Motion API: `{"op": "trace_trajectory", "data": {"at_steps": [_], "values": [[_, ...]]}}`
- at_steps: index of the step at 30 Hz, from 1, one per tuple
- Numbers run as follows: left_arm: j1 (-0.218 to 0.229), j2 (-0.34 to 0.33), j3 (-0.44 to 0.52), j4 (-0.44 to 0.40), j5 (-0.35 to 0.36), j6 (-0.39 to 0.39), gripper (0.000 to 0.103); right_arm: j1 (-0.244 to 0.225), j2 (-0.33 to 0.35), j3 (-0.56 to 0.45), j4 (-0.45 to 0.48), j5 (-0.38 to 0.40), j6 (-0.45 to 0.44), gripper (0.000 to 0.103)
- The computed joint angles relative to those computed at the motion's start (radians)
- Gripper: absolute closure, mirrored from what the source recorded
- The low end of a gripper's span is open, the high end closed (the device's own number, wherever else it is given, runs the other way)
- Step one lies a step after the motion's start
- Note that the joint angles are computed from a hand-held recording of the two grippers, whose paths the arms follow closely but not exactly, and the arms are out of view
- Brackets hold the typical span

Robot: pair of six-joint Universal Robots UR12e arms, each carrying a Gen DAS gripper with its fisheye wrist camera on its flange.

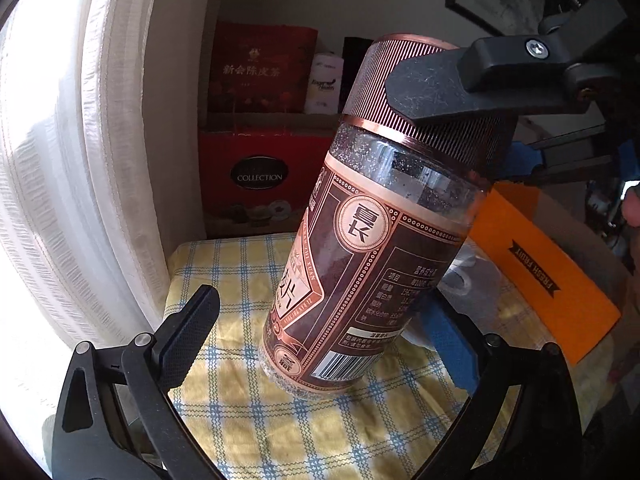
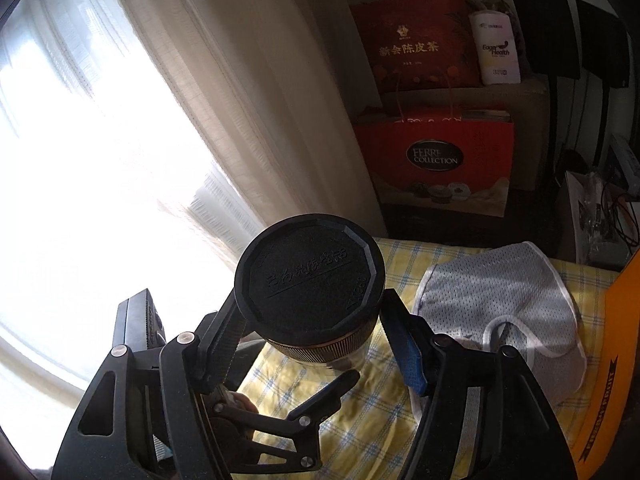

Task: Organize objects
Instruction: 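Lift the coffee jar and carry it into the box with the right gripper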

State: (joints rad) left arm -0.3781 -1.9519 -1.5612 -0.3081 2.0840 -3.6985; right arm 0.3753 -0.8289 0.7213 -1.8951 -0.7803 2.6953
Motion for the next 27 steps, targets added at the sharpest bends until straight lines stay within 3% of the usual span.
{"op": "trace_trajectory", "data": {"at_steps": [3,4,7,12,19,27], "values": [[-0.008,-0.001,0.006,0.037,-0.035,0.043,0.014,-0.017,-0.016,0.005,0.045,0.039,-0.013,0.034],[-0.012,-0.002,0.013,0.042,-0.043,0.060,0.028,-0.021,-0.022,0.007,0.050,0.041,-0.016,0.034],[-0.029,-0.013,0.054,0.004,-0.042,0.091,0.030,-0.038,-0.037,0.014,0.057,0.049,-0.011,0.034],[-0.046,-0.042,0.151,-0.098,-0.097,0.067,0.034,-0.067,-0.047,0.002,0.062,0.036,0.027,0.034],[-0.068,-0.124,0.334,-0.186,-0.213,0.074,0.040,-0.124,-0.057,-0.012,0.009,0.008,0.119,0.034],[-0.077,-0.263,0.599,-0.348,-0.282,0.192,0.040,-0.197,-0.018,-0.067,-0.033,0.031,0.278,0.034]]}}
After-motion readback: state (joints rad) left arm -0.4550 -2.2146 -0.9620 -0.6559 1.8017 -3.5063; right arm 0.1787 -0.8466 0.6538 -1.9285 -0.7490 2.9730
